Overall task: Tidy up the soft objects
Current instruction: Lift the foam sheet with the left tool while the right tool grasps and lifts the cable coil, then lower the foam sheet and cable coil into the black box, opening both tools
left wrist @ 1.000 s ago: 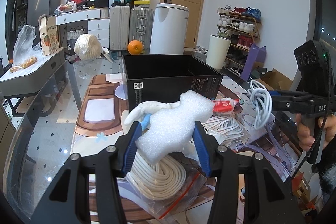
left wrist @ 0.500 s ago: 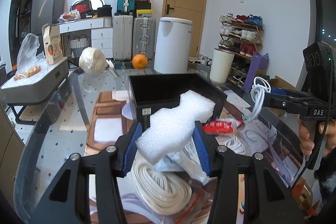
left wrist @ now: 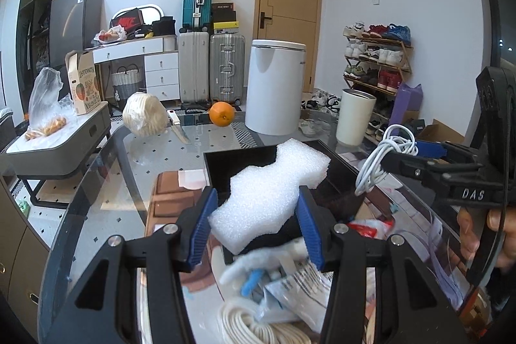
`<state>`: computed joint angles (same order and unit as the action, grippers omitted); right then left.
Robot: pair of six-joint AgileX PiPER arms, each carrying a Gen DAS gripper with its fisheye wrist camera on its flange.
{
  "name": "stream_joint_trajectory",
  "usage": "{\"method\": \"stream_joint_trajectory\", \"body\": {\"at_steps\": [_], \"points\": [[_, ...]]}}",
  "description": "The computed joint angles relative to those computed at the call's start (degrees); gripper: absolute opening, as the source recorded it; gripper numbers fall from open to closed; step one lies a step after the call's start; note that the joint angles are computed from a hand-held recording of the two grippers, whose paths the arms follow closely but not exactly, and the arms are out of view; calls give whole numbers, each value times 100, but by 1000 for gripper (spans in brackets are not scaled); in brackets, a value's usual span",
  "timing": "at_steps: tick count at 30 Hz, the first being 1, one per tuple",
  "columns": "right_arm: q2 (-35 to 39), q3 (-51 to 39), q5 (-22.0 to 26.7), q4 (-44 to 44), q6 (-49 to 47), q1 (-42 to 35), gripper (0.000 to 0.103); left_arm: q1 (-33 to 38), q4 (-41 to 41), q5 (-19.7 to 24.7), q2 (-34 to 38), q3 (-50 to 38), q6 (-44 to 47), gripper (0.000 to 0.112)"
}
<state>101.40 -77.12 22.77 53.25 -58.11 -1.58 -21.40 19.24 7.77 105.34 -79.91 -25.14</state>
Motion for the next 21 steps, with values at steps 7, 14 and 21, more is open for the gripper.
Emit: {"method": "stream_joint_trajectory", "body": {"at_steps": [7,14,21], "points": [[481,-593,-246,-1138,1122,380,85,145,-533,131,356,-490,527,49],[997,-1182,-302,-2618,2512,692,85,228,-1104,250,613,-847,1117,49],[1373,-1752,-37,-3188,3003,876,85,295,-1585,372,830,-1148,1587,49]]}}
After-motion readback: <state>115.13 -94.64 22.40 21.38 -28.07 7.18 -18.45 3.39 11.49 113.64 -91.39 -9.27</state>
